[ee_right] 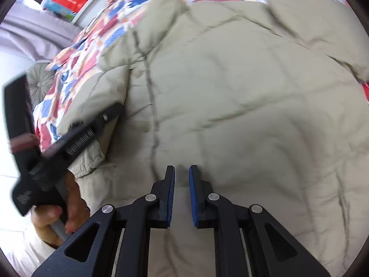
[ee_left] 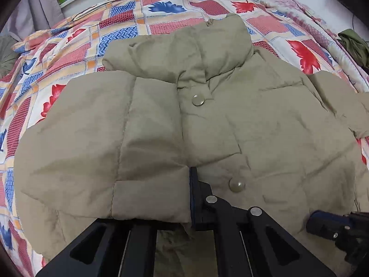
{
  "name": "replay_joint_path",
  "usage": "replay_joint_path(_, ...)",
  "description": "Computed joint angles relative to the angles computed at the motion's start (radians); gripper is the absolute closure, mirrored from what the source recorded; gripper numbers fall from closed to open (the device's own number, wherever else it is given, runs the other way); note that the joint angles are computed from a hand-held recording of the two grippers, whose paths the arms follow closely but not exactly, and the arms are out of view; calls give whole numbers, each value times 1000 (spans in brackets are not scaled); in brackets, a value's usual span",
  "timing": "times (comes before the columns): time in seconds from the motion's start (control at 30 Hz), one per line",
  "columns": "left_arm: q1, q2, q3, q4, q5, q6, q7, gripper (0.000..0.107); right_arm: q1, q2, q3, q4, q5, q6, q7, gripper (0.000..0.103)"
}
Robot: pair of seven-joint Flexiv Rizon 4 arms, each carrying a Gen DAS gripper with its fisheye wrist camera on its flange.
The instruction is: Fold large clothes
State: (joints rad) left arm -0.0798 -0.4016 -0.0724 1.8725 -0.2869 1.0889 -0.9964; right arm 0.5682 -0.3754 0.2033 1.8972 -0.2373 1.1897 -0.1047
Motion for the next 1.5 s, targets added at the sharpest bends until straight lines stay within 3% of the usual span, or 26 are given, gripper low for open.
replay_joint_path(0.1,30,52,-10,35,-36,-59,50,99,-8,1,3,13,8,23,-11,89)
replay_joint_path(0.2,55,104,-10,76,-99,-80,107,99,-22,-12,9,-25,11,-17,-60,88)
replay_joint_path(0.23,61,123,-6,88,-116,-88,123,92,-21,-12,8,-31,8,-26,-71,87)
replay_joint_path(0.27,67,139,0,98,-133,-96,140,54,-16,-1,5,-27,-1,-39,-75,78)
replay_joint_path(0.3,70,151,10,104,-141,-92,143,27,-11,-5,1,-51,-15,-70,-87,68)
replay_joint_path(0.33,73,157,20,109,-149,-68,145,4,-4,1,-6,-55,-33,-86,-91,47)
replay_joint_path(0.37,85,164,18,120,-186,-37,178,4,6,7,-17,-60,-62,-95,-93,39)
replay_joint_path(0.5,120,173,58,99,-194,-52,184,4,26,-27,-23,-169,-129,-200,-175,39)
replay_joint_path(0.6,177,125,84,31,-235,-110,120,4,53,-82,-27,-279,-169,-275,-259,34)
replay_joint_path(0.67,234,60,88,-47,-283,-209,64,4,83,-116,-39,-343,-214,-320,-314,25)
replay_joint_path(0.87,384,-149,19,-225,-505,-478,-94,6,205,-269,-100,-584,-361,-527,-525,25)
replay_joint_path(0.9,392,-174,8,-240,-527,-498,-108,13,223,-298,-113,-625,-376,-564,-553,25)
replay_joint_path(0.97,387,-204,3,-267,-514,-523,-126,55,256,-358,-139,-714,-394,-644,-600,25)
replay_joint_path(1.03,374,-201,-4,-263,-507,-507,-105,82,274,-408,-161,-782,-396,-694,-625,25)
replay_joint_path(1.13,302,-146,23,-223,-411,-343,-46,89,284,-464,-184,-860,-387,-748,-659,25)
replay_joint_path(1.17,281,-127,29,-207,-376,-289,-24,89,298,-457,-219,-844,-379,-732,-645,31)
replay_joint_path(1.2,269,-121,34,-207,-345,-259,-14,89,288,-432,-221,-796,-413,-697,-576,47)
replay_joint_path(1.23,253,-113,40,-199,-307,-222,-3,89,280,-395,-235,-740,-418,-653,-487,95)
replay_joint_path(1.27,239,-113,48,-199,-270,-195,-4,89,269,-359,-242,-689,-418,-625,-398,99)
replay_joint_path(1.4,212,-140,75,-217,-149,-144,-33,89,149,-191,-198,-394,-315,-399,11,99)
replay_joint_path(1.5,211,-144,81,-210,-101,-114,-51,89,62,-135,-138,-229,-200,-255,177,99)
